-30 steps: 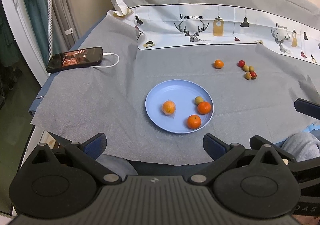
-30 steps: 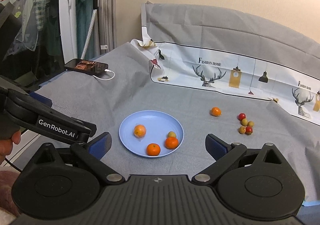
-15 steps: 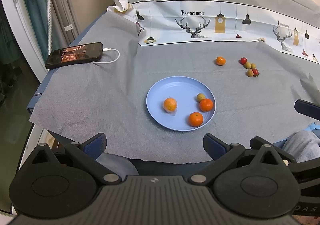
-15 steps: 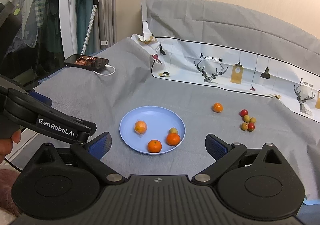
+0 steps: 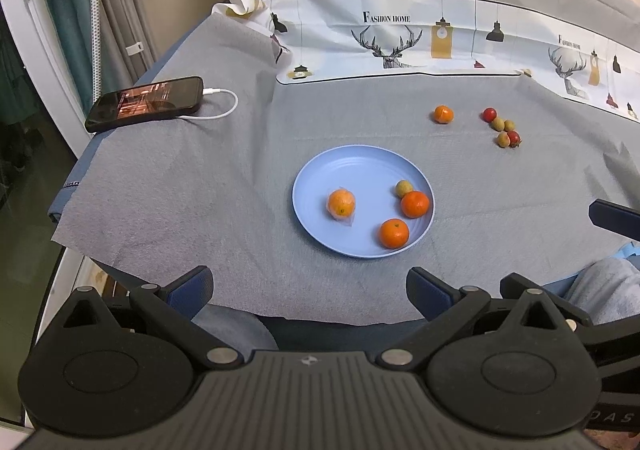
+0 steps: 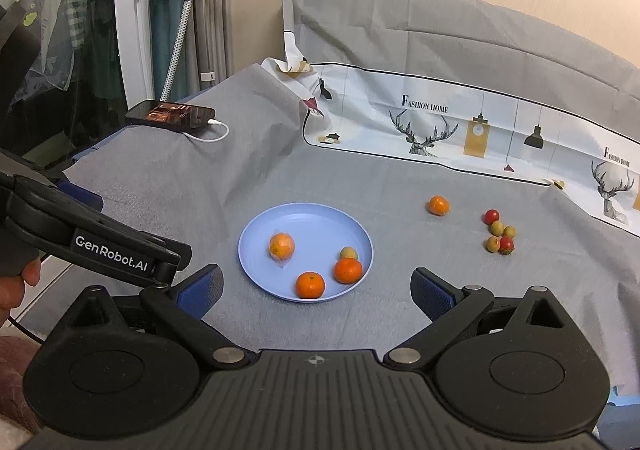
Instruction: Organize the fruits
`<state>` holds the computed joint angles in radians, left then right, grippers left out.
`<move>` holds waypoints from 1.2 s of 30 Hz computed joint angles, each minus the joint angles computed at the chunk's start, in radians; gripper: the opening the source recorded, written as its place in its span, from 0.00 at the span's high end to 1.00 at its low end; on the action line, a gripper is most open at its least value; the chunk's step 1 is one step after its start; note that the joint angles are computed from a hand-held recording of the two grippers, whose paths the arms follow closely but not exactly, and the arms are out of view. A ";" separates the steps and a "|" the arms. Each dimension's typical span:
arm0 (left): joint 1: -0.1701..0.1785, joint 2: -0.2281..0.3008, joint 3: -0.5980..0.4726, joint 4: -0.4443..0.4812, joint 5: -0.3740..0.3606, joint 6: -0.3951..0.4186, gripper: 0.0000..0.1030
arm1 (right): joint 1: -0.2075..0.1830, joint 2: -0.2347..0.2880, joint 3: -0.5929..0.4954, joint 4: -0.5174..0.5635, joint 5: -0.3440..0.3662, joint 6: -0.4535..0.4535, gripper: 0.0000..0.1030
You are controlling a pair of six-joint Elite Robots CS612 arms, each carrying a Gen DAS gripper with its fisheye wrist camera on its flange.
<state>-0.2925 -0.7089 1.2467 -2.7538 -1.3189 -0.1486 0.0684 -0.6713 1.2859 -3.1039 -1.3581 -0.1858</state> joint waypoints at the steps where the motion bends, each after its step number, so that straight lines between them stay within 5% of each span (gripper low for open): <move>1: 0.000 0.001 -0.002 0.003 -0.001 0.000 0.00 | 0.000 0.000 0.001 0.000 0.000 0.000 0.03; 36: 0.000 0.062 -0.118 0.122 0.009 0.016 0.00 | -0.012 0.043 -0.075 0.109 0.002 0.044 0.03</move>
